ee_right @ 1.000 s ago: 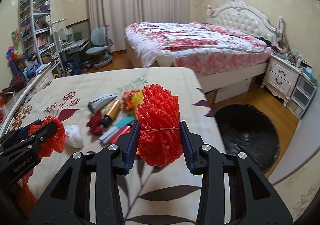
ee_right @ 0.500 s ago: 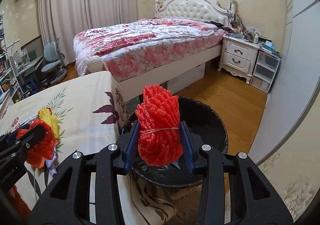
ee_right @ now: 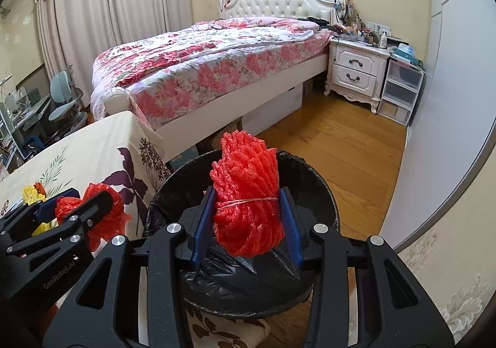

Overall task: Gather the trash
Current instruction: 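Carry both items over the black bin and open both tools, then move both open tools back to the items on the bed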

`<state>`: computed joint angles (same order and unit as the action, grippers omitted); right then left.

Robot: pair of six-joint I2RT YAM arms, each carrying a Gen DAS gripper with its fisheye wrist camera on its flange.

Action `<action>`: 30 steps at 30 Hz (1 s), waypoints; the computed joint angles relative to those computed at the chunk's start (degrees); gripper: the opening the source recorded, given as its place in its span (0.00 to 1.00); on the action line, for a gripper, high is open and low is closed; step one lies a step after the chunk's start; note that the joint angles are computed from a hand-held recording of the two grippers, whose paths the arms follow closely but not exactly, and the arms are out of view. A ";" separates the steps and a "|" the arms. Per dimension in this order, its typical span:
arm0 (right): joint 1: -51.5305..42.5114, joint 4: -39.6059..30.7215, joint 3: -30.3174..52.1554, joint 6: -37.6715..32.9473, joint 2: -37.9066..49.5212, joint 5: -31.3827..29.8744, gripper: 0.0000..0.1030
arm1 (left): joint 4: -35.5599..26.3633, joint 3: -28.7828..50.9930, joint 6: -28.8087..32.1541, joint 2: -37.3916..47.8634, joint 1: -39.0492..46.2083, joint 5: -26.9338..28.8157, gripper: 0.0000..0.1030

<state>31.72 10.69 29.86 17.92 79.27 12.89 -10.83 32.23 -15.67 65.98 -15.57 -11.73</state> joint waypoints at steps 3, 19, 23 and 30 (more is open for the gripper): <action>-1.29 0.05 1.27 -0.34 1.84 -0.25 0.44 | 0.90 1.27 0.10 2.94 0.21 -0.61 0.72; -0.07 -2.45 0.57 1.83 -0.68 3.99 0.64 | -4.32 -1.03 0.12 -4.26 3.38 -0.89 0.82; 2.94 -4.53 0.23 3.30 -3.05 3.94 0.70 | -9.04 -2.39 1.17 -11.65 5.38 -0.69 0.82; 10.44 -6.16 1.12 5.53 -4.60 6.12 0.70 | -17.37 -3.87 4.88 -22.59 14.08 2.32 0.82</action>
<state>42.16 4.53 30.98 23.45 74.67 19.01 -28.20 28.36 -10.79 43.38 -1.49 -9.41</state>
